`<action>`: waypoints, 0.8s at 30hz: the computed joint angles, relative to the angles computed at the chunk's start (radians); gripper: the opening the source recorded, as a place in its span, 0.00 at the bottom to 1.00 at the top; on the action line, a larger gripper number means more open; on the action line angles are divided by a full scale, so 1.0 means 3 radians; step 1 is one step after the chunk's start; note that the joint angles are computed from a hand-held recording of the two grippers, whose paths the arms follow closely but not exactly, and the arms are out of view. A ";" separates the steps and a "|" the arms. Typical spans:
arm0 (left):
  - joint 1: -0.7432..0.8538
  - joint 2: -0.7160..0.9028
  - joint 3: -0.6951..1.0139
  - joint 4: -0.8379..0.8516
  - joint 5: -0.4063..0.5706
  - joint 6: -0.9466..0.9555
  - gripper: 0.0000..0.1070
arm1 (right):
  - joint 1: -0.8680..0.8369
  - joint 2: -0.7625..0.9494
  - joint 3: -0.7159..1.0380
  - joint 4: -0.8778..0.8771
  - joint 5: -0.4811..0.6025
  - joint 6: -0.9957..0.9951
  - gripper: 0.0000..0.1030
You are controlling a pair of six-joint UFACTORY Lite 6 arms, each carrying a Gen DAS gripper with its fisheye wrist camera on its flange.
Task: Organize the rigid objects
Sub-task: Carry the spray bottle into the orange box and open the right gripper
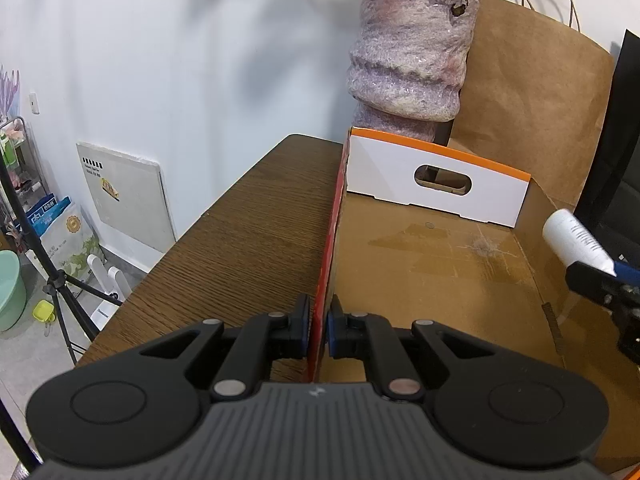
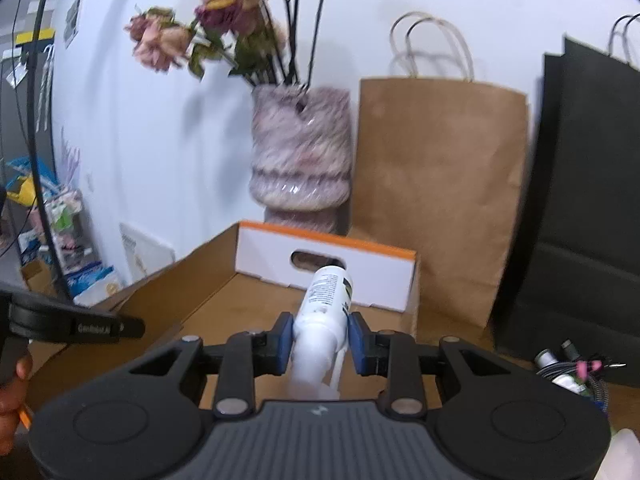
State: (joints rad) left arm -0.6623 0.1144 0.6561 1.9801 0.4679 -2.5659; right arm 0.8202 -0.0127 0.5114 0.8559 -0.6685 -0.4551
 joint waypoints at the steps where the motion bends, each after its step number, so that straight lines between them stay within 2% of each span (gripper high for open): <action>1: -0.0001 0.0004 0.0001 -0.0002 0.0006 0.0000 0.09 | -0.0006 0.0028 0.0027 0.0042 0.0024 -0.0036 0.28; 18: -0.0003 0.0000 -0.0013 0.0073 0.0014 -0.0054 0.09 | -0.0105 0.0109 0.0066 -0.0190 0.0315 0.0113 0.28; 19: 0.0003 -0.0004 -0.0020 0.0105 0.0008 -0.0081 0.09 | -0.0118 0.0088 0.0047 -0.0241 0.0316 0.0167 0.31; 21: 0.0011 -0.0005 -0.0022 0.0124 0.0005 -0.0096 0.09 | -0.0130 0.0052 0.0021 -0.0268 0.0330 0.0221 0.49; 22: 0.0004 -0.0003 -0.0024 0.0121 0.0014 -0.0093 0.09 | -0.0128 0.0024 0.0006 -0.0264 0.0329 0.0238 0.63; 23: 0.0003 -0.0004 -0.0026 0.0122 0.0015 -0.0094 0.09 | -0.0122 -0.0004 -0.0018 -0.0291 0.0313 0.0267 0.71; 24: 0.0007 -0.0003 -0.0024 0.0126 0.0013 -0.0097 0.09 | -0.0111 -0.0021 -0.0037 -0.0301 0.0287 0.0278 0.72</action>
